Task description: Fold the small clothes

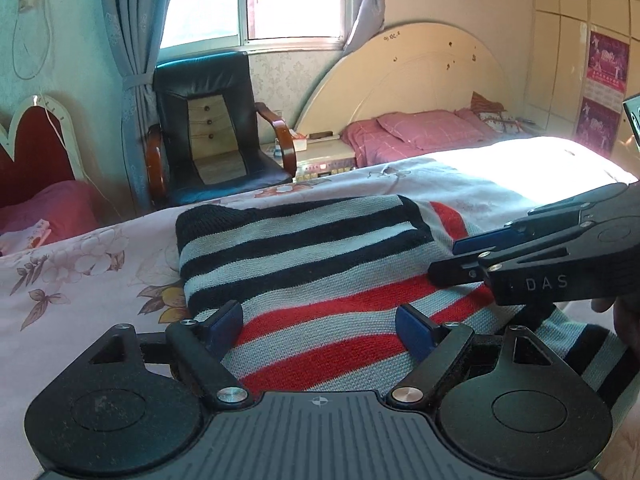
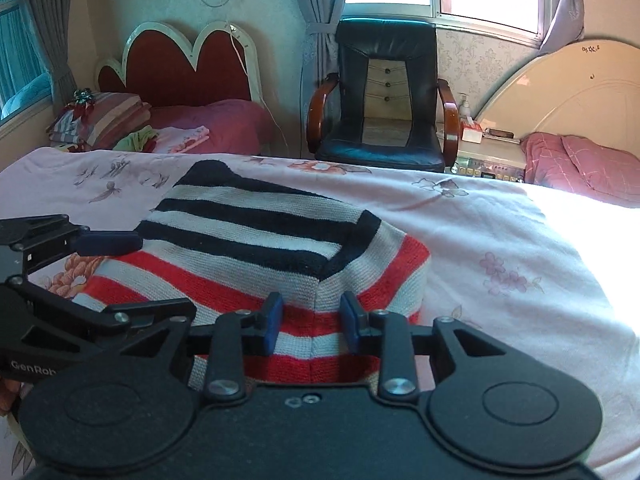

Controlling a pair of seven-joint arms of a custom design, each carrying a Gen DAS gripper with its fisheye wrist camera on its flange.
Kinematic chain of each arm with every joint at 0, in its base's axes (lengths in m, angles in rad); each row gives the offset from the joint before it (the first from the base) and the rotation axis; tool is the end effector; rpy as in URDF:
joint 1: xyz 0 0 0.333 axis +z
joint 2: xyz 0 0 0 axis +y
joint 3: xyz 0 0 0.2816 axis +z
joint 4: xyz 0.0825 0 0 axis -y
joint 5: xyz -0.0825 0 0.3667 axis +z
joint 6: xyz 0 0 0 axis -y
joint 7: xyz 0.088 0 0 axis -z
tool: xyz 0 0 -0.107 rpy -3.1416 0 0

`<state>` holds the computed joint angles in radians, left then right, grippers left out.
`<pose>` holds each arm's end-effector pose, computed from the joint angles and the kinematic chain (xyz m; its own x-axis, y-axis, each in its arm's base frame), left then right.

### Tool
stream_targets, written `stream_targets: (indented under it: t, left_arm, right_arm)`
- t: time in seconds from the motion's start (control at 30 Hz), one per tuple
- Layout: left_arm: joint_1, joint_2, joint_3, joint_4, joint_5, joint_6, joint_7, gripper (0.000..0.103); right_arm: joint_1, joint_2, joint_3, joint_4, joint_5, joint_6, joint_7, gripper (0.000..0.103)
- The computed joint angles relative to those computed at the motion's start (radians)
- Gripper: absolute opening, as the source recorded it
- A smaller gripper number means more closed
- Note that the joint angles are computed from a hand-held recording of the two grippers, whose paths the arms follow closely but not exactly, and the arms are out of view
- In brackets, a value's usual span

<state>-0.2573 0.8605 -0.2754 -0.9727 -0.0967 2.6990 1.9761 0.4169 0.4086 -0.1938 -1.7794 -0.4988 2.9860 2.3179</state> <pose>0.7169 -0.3067 0.4478 -0.6205 -0.7840 -0.0170 -0.4695 0.3888 -0.7927 0.6390 0.1953 0.3968 0.0133 -0.9981 -0.0609 -0.6719 0.0361 -0.7398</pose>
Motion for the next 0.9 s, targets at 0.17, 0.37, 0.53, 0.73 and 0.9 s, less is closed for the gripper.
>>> stream_targets:
  t: [0.17, 0.37, 0.53, 0.73, 0.9]
  left_arm:
    - [0.053, -0.176, -0.027, -0.252, -0.029, 0.058, 0.016, 0.083]
    - [0.103, -0.387, -0.061, -0.612, -0.083, 0.207, 0.086, 0.083]
    - [0.115, -0.482, -0.06, -0.757, -0.071, 0.276, 0.081, 0.084]
    - [0.153, -0.544, -0.073, -0.837, -0.145, 0.224, 0.087, 0.085]
    - [0.251, -0.548, -0.151, -0.803, -0.375, 0.163, 0.22, 0.085]
  right_arm:
    - [0.061, -0.077, -0.052, -0.079, -0.108, -0.011, 0.116, 0.031]
    - [0.132, -0.236, -0.132, -0.273, -0.442, 0.098, 0.415, 0.031]
    - [0.102, -0.28, -0.087, -0.344, -0.531, 0.052, 0.514, 0.036]
    - [0.043, -0.354, -0.007, -0.435, -0.481, 0.044, 0.549, 0.038]
    - [-0.031, -0.405, 0.05, -0.495, -0.456, 0.081, 0.637, 0.055]
